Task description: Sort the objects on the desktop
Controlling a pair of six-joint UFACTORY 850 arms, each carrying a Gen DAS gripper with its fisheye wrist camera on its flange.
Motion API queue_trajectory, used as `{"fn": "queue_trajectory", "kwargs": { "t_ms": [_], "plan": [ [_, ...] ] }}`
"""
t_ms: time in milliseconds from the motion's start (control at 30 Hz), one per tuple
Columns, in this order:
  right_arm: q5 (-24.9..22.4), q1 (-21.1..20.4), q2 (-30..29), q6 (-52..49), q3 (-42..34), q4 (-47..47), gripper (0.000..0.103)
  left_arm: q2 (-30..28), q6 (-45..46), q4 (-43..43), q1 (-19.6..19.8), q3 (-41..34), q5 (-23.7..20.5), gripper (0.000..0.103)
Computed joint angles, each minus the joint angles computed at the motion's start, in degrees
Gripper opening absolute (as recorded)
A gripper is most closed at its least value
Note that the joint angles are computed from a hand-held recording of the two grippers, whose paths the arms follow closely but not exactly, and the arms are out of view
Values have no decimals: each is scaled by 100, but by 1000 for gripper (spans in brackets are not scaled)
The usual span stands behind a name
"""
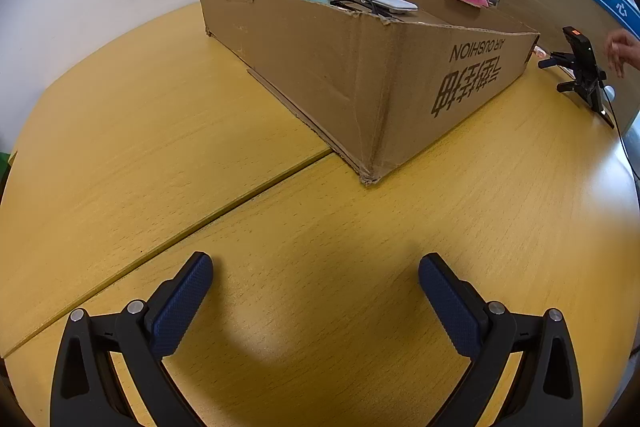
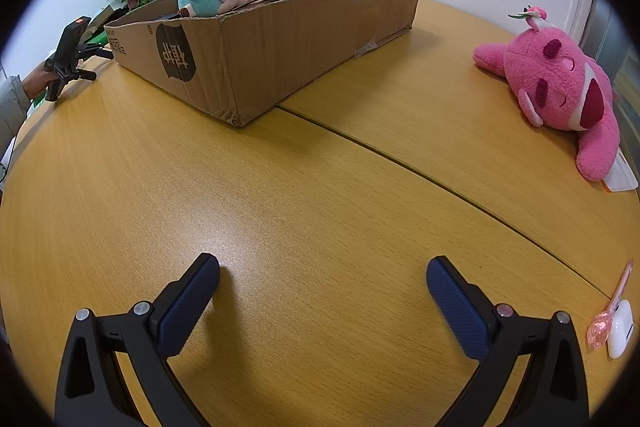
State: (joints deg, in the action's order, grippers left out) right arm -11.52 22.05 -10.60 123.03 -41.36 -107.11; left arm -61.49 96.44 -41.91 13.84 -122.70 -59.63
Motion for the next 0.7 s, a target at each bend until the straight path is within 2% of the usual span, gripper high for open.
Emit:
{"fn": "queue_trajectory", "kwargs": {
  "t_ms": [700],
  "plan": [
    [-4, -15, -8, 18, -4, -35, 103, -20, -6, 29, 21, -75, -55, 103]
  ]
}}
